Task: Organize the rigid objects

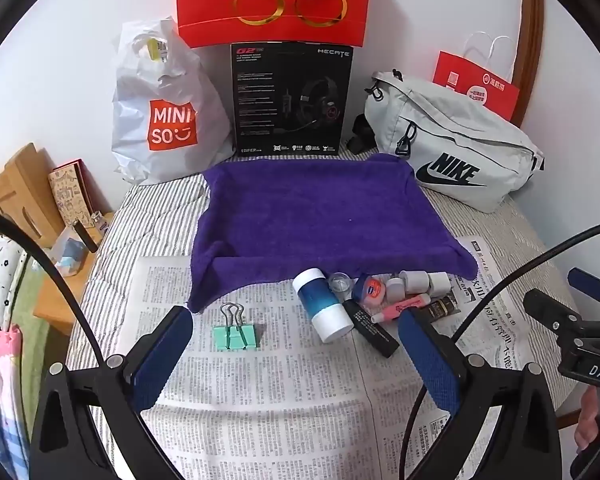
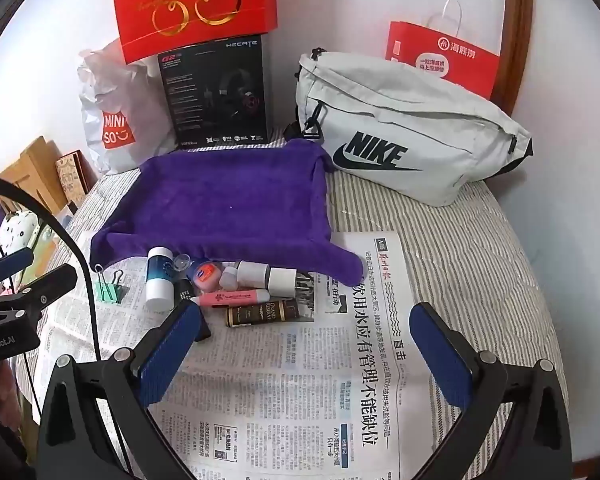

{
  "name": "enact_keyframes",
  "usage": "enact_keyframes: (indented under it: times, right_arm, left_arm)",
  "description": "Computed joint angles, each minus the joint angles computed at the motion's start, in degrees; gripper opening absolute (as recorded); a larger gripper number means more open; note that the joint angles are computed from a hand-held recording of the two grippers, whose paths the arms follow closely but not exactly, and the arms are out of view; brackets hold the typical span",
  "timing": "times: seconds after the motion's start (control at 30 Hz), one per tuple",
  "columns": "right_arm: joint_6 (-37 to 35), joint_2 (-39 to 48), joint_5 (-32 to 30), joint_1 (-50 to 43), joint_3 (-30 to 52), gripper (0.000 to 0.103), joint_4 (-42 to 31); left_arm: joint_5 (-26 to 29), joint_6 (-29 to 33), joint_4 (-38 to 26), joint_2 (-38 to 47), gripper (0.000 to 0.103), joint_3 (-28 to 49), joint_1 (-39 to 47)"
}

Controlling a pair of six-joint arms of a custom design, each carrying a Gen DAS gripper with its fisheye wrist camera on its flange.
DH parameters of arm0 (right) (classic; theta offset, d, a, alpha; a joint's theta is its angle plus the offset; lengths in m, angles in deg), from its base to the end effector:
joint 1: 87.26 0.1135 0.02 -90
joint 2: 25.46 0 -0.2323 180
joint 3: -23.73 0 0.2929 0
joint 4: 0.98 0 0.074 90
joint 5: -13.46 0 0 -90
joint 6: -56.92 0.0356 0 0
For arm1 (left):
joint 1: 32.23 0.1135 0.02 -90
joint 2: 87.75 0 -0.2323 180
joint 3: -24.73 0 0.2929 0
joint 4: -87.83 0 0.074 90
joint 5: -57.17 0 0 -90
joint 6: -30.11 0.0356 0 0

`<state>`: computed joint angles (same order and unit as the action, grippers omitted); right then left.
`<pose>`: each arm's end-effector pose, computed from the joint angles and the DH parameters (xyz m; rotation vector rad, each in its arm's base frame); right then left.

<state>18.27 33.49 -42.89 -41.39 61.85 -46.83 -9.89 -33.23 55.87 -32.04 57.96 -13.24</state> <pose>0.1638 0.1406 0.1132 0.2687 2.4292 -0.1101 0.2143 0.0591 0.1066 0.3187 2.4022 -0.1514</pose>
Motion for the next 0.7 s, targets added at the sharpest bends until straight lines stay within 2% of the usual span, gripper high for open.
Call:
enact_keyframes:
  times: [0.7]
  right_arm:
    - [1.17,0.6,0.59,2.19,1.43,0.103,-0.76]
  left_arm:
    - [-0.74,0.5,-0.63,-0.45,0.103,0.35,0.44]
